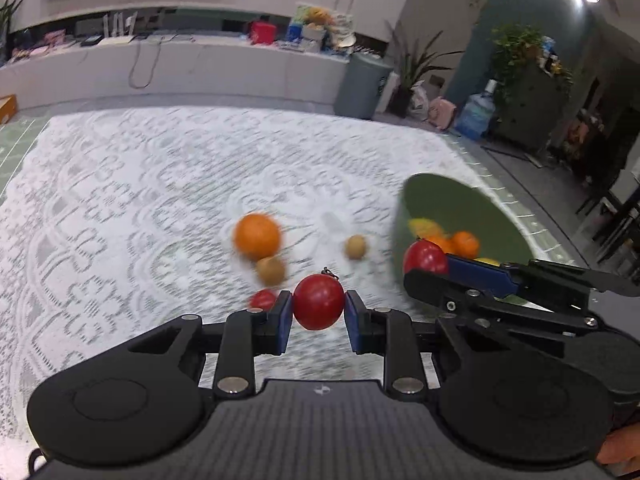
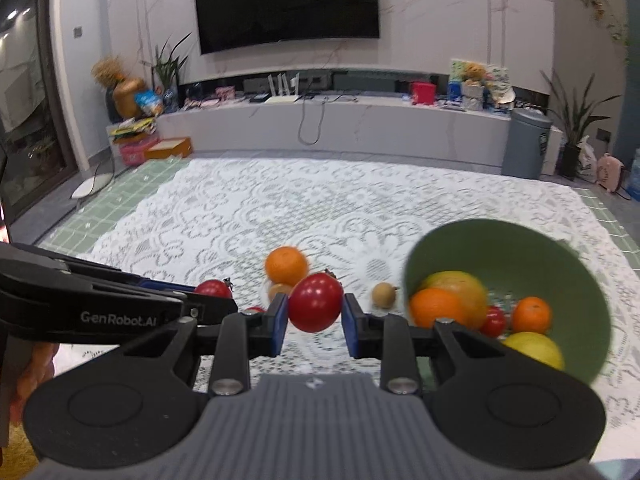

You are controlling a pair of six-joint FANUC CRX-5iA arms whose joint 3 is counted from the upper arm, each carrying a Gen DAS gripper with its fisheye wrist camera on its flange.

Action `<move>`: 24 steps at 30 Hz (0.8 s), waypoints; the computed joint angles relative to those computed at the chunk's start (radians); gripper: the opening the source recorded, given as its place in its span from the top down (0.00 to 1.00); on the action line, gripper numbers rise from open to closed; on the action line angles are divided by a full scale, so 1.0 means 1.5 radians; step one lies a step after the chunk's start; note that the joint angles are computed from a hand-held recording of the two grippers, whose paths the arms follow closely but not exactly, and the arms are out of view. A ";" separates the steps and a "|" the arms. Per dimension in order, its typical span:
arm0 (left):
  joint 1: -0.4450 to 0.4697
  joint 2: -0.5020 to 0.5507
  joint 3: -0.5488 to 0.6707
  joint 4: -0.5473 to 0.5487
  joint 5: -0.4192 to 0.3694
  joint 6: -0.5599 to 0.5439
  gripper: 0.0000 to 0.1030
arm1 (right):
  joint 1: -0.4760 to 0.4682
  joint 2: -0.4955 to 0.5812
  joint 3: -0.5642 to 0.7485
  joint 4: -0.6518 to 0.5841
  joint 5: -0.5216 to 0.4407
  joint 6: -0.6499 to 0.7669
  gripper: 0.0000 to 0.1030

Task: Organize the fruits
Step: 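Carry both tomatoes over the green colander and lower them inside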

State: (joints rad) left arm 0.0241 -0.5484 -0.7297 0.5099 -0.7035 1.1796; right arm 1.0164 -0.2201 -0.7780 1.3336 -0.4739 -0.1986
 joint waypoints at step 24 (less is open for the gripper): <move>-0.213 0.212 0.226 -0.182 -0.009 0.144 0.70 | 0.005 -0.061 0.031 -0.272 -0.231 0.169 0.75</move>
State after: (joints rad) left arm -0.2951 -0.2310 -0.3904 0.2371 -0.7166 1.3949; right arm 1.0237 -0.3110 -0.7316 0.9250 -0.8211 0.0546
